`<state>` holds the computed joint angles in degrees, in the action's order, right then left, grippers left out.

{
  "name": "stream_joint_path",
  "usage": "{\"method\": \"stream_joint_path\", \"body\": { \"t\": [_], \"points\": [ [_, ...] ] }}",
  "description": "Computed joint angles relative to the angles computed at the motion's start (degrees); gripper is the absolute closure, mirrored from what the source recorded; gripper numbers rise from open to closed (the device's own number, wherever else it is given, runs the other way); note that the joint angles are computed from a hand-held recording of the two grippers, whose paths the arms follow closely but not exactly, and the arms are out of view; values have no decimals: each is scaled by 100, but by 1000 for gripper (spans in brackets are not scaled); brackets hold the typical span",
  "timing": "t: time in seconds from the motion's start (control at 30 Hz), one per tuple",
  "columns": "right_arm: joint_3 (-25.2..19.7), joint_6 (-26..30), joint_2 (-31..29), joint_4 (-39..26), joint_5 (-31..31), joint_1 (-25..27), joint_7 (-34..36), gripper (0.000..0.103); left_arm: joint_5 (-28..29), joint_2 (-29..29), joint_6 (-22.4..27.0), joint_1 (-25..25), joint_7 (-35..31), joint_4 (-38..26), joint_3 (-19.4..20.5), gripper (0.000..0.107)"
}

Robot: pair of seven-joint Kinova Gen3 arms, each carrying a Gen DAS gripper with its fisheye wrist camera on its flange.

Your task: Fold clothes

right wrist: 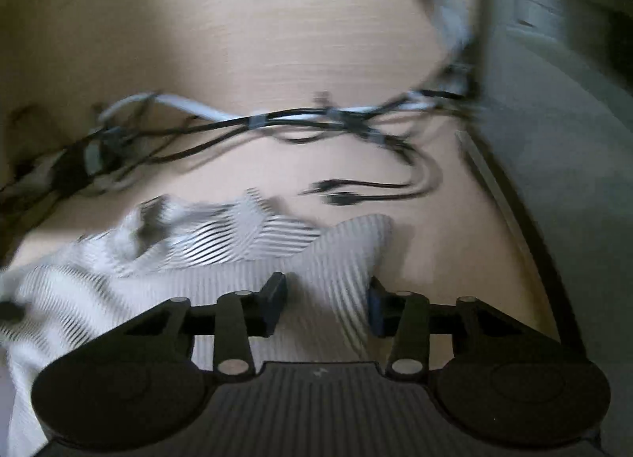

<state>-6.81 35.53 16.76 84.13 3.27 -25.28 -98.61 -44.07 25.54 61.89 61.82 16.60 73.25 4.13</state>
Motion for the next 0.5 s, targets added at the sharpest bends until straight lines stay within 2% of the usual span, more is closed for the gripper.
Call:
{"method": "stream_joint_path", "body": {
  "t": [0.03, 0.13, 0.23, 0.3, 0.4, 0.47, 0.5],
  "points": [
    [-93, -84, -29, 64, 14, 25, 187, 65, 49, -3, 125, -1, -42, -37, 12, 29],
    [-39, -595, -198, 401, 305, -138, 341, 83, 166, -7, 478, 15, -129, -141, 49, 36],
    [257, -1117, -387, 682, 766, -361, -53, 86, 177, -26, 708, 89, 10, -143, 41, 40],
    [271, -1060, -340, 671, 842, -285, -121, 86, 122, -39, 769, 130, 151, -103, 50, 40],
    [293, -805, -90, 588, 825, -262, -229, 79, 87, 0, 857, 131, 163, -161, 94, 39],
    [458, -935, -96, 691, 1062, -411, -591, 60, 123, 53, 942, 107, 52, -278, 118, 36],
    [549, -918, -103, 686, 1175, -498, -770, 57, 137, 52, 1013, 133, 57, -317, 112, 36]
  ]
}}
